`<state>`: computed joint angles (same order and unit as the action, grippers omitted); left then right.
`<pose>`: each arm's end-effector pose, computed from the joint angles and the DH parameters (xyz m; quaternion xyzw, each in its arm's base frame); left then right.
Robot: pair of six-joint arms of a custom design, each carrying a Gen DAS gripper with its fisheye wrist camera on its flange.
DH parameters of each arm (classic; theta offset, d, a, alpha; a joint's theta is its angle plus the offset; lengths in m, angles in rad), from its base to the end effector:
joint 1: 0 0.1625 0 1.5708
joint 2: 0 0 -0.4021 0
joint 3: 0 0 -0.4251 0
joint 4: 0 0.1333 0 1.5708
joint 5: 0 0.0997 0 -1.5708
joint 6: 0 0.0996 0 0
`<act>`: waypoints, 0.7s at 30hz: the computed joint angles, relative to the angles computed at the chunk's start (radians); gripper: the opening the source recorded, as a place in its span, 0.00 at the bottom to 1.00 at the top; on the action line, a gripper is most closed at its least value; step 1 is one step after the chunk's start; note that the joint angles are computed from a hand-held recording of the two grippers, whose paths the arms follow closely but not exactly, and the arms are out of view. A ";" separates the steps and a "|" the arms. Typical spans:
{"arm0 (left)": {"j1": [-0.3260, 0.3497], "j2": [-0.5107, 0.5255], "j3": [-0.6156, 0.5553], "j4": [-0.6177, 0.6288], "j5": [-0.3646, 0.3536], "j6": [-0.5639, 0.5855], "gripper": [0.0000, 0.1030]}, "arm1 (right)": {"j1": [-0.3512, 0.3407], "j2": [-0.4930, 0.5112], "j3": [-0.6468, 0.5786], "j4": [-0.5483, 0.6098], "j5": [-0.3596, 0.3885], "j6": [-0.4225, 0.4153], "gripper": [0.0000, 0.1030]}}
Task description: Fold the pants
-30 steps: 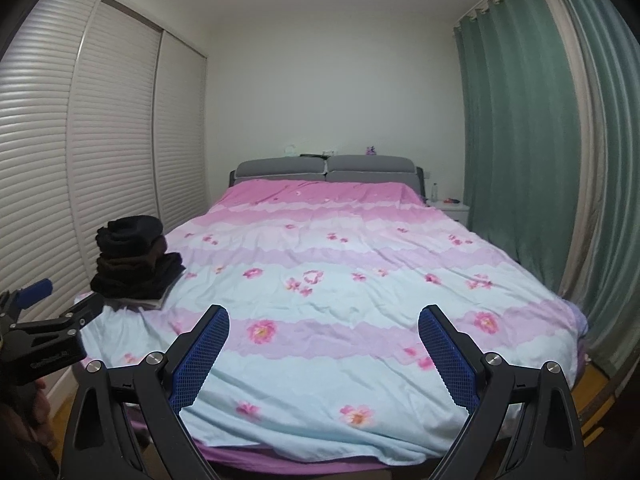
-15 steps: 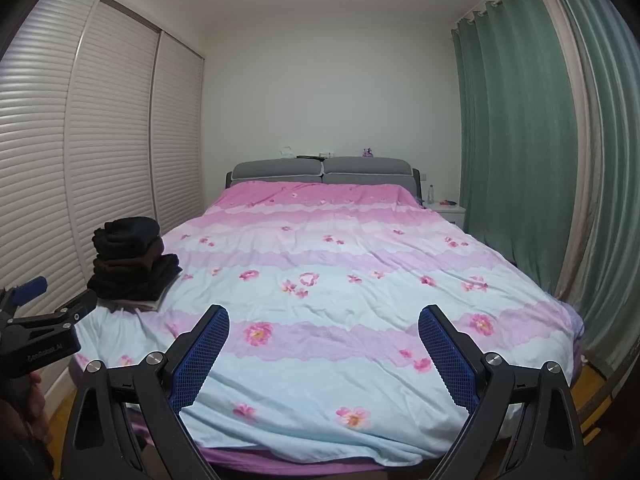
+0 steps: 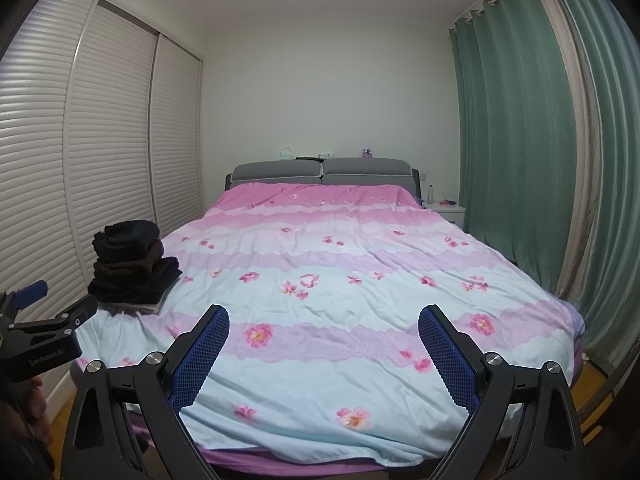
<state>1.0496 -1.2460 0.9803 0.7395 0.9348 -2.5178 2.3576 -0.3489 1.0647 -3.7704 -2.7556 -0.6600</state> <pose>-0.1141 -0.5852 0.5299 0.3021 0.7696 -0.4809 0.2918 0.5563 -0.4968 0.1171 0.1220 -0.7081 0.5855 0.3753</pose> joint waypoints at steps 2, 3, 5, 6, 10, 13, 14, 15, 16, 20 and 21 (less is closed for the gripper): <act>0.000 0.000 0.000 0.000 0.000 0.001 1.00 | 0.000 0.000 -0.001 0.002 0.000 0.001 0.94; 0.000 -0.001 0.000 -0.001 0.000 0.003 1.00 | -0.001 -0.002 0.003 0.001 0.001 0.000 0.94; -0.001 -0.001 0.003 -0.002 0.000 0.001 1.00 | -0.001 -0.002 0.004 0.002 0.000 0.003 0.94; -0.001 -0.002 0.003 -0.002 0.000 0.001 1.00 | -0.001 -0.002 0.004 0.002 0.000 0.003 0.94; 0.000 -0.002 0.003 -0.003 0.002 0.004 1.00 | 0.000 -0.004 0.004 0.003 0.001 0.004 0.94; 0.001 -0.002 0.001 -0.001 0.005 0.005 1.00 | 0.000 -0.005 0.006 0.008 0.000 0.011 0.94; 0.001 -0.002 0.002 -0.002 0.003 0.005 1.00 | 0.000 -0.004 0.006 0.006 0.000 0.010 0.94; 0.000 -0.002 0.002 -0.001 0.002 0.005 1.00 | 0.001 -0.003 0.003 0.007 0.000 0.009 0.94; 0.000 -0.002 0.002 0.000 0.002 0.005 1.00 | 0.001 -0.001 -0.001 0.010 -0.001 0.009 0.94; -0.003 -0.006 0.008 -0.001 0.002 0.009 1.00 | 0.002 0.001 -0.003 0.007 -0.002 0.008 0.94; -0.003 -0.005 0.007 0.002 0.003 0.006 1.00 | 0.002 0.001 -0.004 0.008 -0.003 0.008 0.94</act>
